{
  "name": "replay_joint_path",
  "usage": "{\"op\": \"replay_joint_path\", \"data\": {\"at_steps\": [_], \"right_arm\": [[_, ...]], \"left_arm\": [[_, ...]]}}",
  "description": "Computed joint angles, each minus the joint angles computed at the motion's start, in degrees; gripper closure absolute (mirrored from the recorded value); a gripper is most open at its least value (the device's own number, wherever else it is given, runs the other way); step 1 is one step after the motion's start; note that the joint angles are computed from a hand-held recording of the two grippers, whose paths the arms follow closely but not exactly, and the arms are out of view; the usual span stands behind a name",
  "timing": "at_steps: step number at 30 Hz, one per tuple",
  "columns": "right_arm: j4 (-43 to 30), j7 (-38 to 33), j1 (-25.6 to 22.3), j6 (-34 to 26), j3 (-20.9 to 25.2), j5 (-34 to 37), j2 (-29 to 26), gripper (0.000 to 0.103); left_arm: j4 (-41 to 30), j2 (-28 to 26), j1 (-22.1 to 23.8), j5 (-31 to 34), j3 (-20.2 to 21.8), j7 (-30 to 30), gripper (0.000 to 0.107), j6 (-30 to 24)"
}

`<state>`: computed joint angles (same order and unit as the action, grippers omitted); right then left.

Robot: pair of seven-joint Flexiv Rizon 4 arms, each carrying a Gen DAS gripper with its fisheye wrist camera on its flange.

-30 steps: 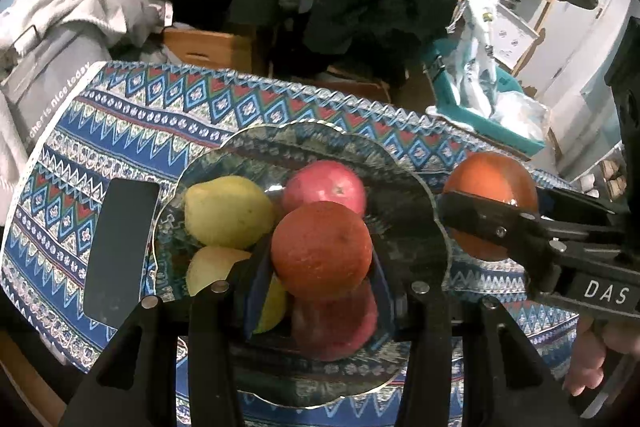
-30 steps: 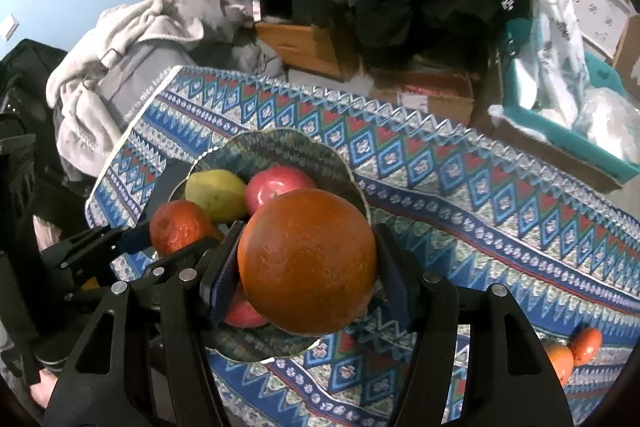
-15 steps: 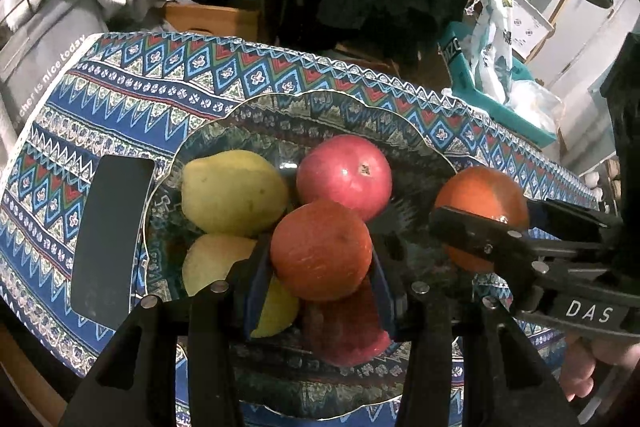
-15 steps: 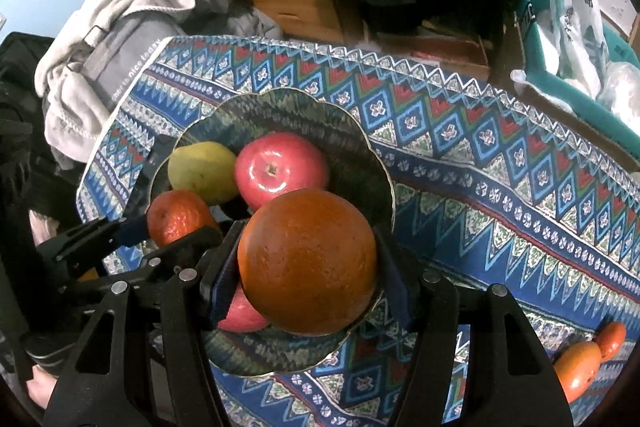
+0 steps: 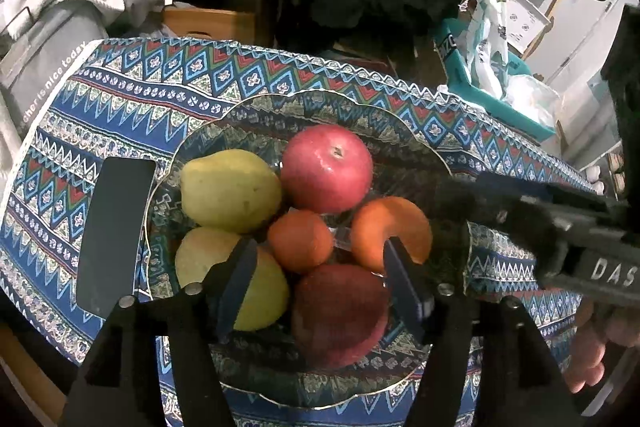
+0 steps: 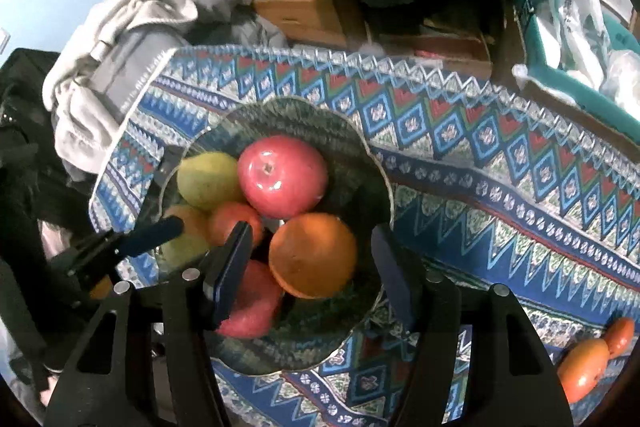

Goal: Organize fruits
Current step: 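Lower both oranges into the bowl and open both tools, then withdraw both tools from the bowl toward the last two oranges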

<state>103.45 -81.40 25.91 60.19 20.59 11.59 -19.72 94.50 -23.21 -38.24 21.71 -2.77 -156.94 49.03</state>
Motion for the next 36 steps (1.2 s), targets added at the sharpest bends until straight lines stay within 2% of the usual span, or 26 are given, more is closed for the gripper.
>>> {"op": "replay_joint_path", "data": {"at_steps": [10,13,20,29,36], "right_arm": [[4.9,4.7,1.5,3.0,-3.1,-7.8,5.5,0.039],[7.1,6.6,1.4,4.1,-4.0,-10.8,7.5,0.039],[11.7,10.1,0.2,6.1,-5.4,-16.2,11.8,0.039],[17.2,13.2,-2.6,7.1,-6.7,-21.2,16.9,0.036],[21.2,14.1,-5.3,7.3,-7.6,-22.8,20.1,0.035]], "left_arm": [[-3.4,0.6,-1.8,2.3,-0.5,-0.6,0.033,-3.6],[-5.5,0.5,-2.6,3.9,-0.5,-0.6,0.028,-5.2],[-10.0,-0.6,-4.3,6.0,-1.1,0.1,0.028,-7.9],[-16.5,-4.3,-6.3,5.1,-1.3,2.8,0.025,-9.4],[-23.2,-9.2,-8.1,3.3,-0.6,5.6,0.025,-11.1]]}}
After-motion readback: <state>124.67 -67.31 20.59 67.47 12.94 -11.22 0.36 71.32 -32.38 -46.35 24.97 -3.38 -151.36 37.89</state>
